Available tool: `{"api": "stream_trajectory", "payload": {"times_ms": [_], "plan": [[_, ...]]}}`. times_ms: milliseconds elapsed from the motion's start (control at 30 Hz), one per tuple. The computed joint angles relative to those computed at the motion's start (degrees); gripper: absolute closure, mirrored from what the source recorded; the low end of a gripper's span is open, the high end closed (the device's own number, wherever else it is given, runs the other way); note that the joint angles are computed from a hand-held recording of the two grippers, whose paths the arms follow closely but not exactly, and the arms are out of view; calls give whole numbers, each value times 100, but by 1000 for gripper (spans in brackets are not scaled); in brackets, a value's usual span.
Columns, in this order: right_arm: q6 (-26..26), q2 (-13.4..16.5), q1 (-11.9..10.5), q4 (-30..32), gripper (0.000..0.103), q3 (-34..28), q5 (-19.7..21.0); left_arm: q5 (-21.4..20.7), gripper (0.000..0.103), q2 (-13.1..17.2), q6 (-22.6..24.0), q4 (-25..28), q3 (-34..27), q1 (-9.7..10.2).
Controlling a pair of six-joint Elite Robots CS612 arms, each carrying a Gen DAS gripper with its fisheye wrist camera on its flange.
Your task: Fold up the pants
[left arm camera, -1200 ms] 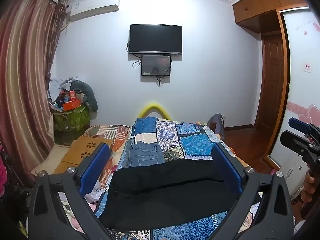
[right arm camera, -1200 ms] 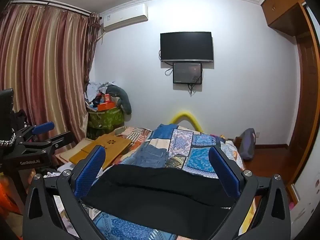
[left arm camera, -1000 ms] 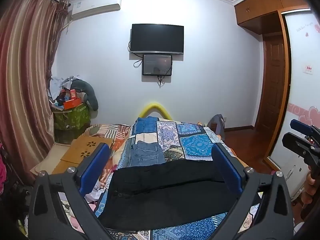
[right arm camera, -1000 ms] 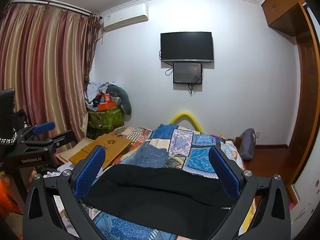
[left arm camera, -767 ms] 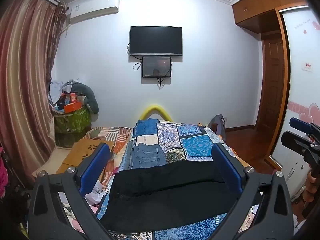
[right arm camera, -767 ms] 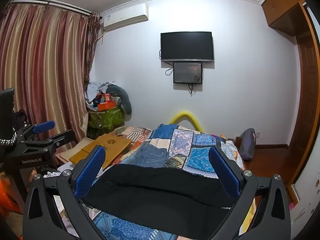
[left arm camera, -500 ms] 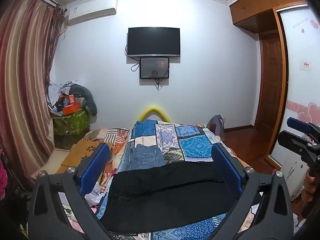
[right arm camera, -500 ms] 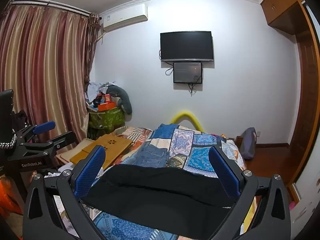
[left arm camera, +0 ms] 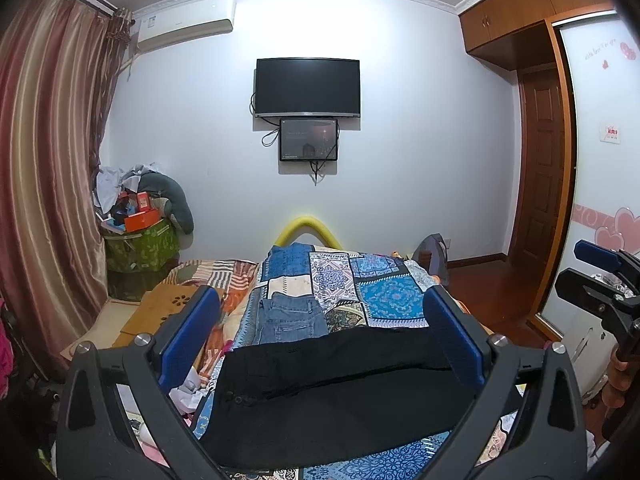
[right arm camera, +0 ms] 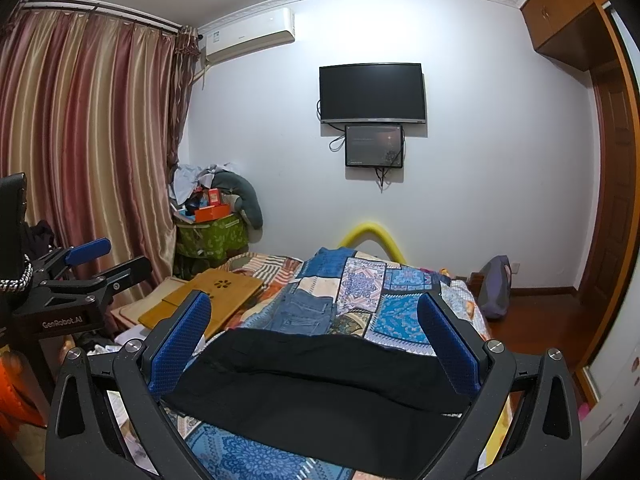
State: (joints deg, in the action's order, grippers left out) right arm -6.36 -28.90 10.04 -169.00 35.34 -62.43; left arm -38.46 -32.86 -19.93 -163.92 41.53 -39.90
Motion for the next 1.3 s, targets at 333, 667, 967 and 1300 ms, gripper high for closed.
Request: {"api": "stream_trajectory", "payload": {"times_ms": [333, 667, 967, 1300], "plan": [[13, 1, -1, -7, 0, -2, 4, -40, 0, -20, -4, -25, 37, 3], [31, 3, -4, -6, 0, -7, 5, -36, 0, -8, 57, -57, 18, 5], [51, -18, -10, -30, 0, 33, 21, -67, 0, -9, 80, -107, 41, 6], [64, 10, -11, -27, 0, 3, 24, -53, 0, 0, 42, -45, 10, 12]]}}
